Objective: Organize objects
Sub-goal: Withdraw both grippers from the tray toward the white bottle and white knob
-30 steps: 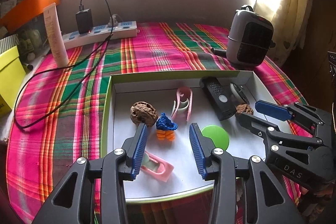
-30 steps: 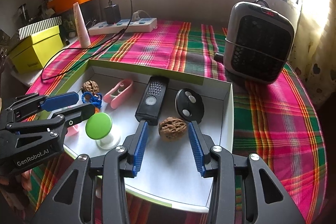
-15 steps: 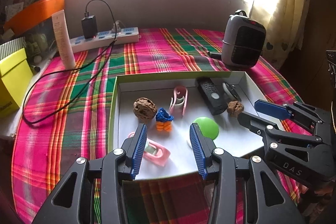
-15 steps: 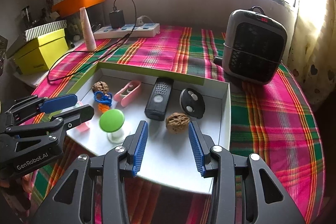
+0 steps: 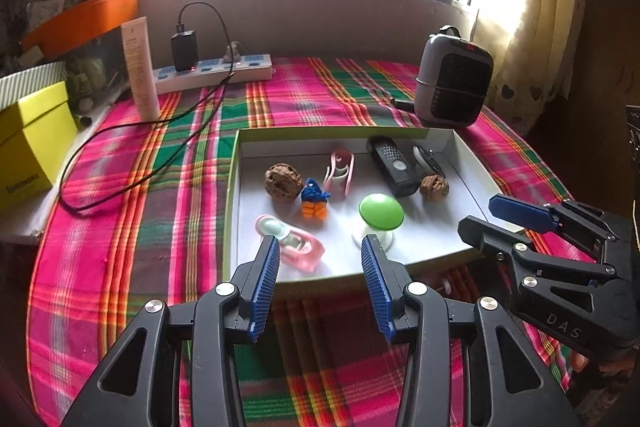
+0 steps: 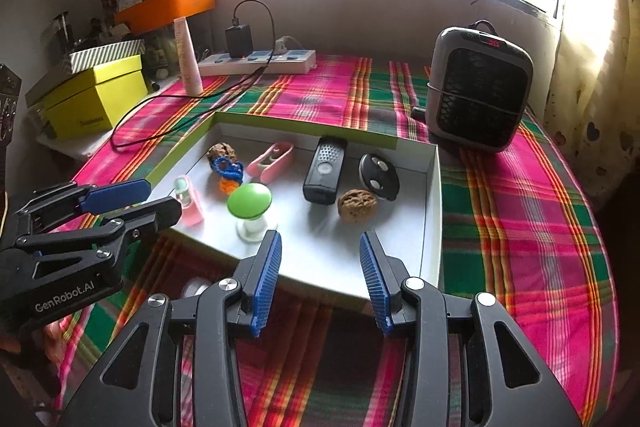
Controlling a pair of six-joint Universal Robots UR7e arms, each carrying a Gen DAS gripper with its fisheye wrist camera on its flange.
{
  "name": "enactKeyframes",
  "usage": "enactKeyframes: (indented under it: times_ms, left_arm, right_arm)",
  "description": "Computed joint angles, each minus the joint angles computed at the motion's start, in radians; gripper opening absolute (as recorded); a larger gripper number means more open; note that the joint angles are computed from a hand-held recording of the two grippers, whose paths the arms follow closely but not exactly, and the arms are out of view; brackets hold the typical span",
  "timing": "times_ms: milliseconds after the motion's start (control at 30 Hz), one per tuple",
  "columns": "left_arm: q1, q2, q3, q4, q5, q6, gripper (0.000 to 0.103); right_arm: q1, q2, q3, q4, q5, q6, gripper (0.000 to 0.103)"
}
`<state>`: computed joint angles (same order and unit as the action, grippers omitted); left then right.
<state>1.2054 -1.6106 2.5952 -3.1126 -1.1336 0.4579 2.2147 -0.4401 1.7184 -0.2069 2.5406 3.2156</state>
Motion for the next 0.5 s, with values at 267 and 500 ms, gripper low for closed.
enactKeyframes:
  times_ms: [267, 500]
  left_arm:
    - [0.021, -0.045, 0.013, 0.033, -0.025, -0.001, 0.041]
    - [0.04, -0.101, 0.035, 0.079, -0.056, 0.001, 0.041]
  right_arm:
    - [0.021, 0.005, 0.018, -0.006, 0.005, 0.039, 0.042]
    - [0.036, 0.007, 0.043, -0.015, -0.003, 0.074, 0.042]
